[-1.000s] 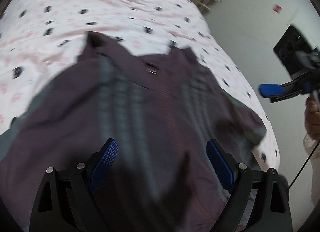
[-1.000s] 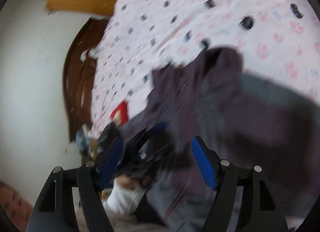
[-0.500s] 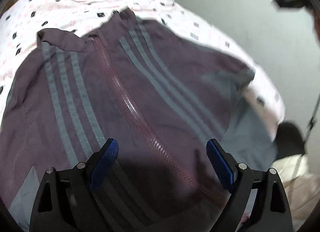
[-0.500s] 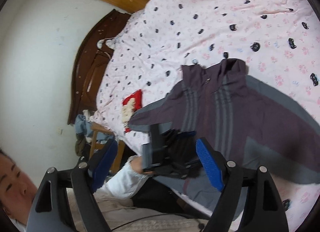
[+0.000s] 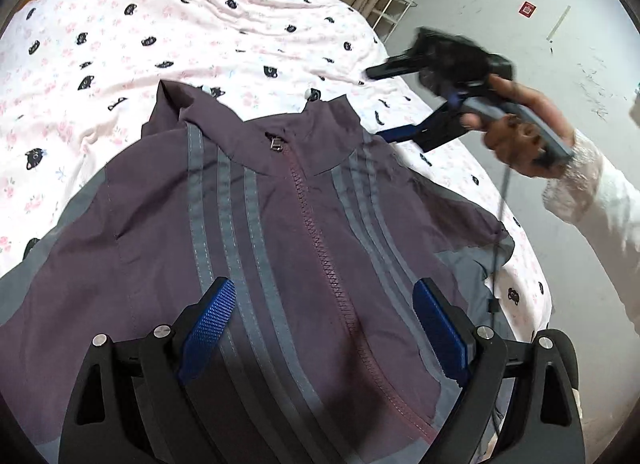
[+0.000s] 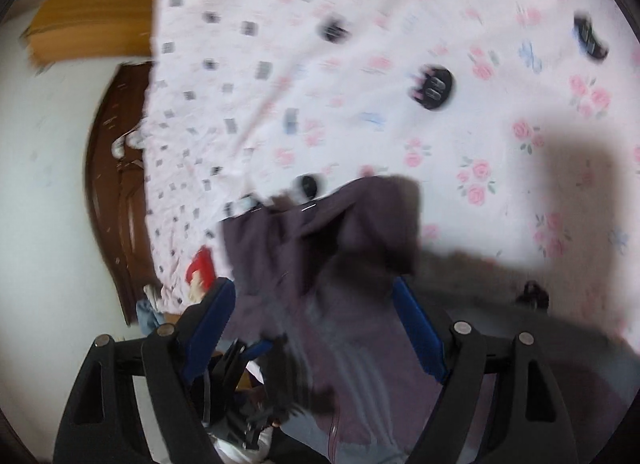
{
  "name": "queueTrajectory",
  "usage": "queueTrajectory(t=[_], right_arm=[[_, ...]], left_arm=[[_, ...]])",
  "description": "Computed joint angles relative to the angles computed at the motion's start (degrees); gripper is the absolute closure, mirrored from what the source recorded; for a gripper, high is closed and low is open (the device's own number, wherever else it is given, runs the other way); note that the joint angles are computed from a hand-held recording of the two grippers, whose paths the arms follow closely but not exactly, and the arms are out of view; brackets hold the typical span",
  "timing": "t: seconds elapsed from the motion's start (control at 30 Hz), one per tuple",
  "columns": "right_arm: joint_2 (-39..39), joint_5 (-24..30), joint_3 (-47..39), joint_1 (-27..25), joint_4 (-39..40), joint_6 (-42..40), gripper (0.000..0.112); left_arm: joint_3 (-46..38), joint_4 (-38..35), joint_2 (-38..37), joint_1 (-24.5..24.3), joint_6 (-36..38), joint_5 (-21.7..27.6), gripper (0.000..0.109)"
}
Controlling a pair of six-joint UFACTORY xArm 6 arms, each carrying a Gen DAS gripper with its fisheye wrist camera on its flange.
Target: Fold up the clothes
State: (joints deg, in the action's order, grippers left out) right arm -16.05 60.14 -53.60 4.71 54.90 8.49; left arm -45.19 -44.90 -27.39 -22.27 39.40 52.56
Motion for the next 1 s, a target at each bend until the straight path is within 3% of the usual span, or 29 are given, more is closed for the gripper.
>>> queueTrajectory(t=[0.3,0.37,0.4,0.57,0.6,0.73,0.87,1.0], right_arm=[[10.46,-2.42,-3.46,0.97,4.42,0.96,0.029],[11.64,-3.04,-5.07,2.61,1.01,2.47,0.031],[12.26,-3.27,-5.90,3.40,-0.73,3.25,0.035],[10.16,-8.00,-5.87,6.47,-5.99,3.95,0.085],[9.31,-9.07,-5.58,7.08,-7.16,3.86,0.088],[4.70,-14.55,-4.81,10.93,-16.58,4.33,0.096],[-1.09,-19.96,-4.35,17.29,-34.73,6.02,0.099],[-7.44,-23.55,-1.09,21.90,-45.09,5.75,0.100]], left_arm=[[-0.24,1.38,1.12,-1.73,-1.13,-1.66,0.020],[-0.60,1.79,1.85,-1.71,-2.15,-2.09,0.020],[-0.66,1.89,2.05,-1.63,-2.72,-2.27,0.020],[-0.68,2.25,2.55,-0.95,-4.61,-3.38,0.020],[-0.65,2.37,2.64,-0.81,-4.96,-3.62,0.020],[-0.51,2.42,2.76,-0.02,-6.24,-4.65,0.020],[-0.19,2.03,1.85,1.31,-6.98,-7.33,0.020],[-2.66,-3.33,3.31,6.27,-5.46,-8.26,0.020]])
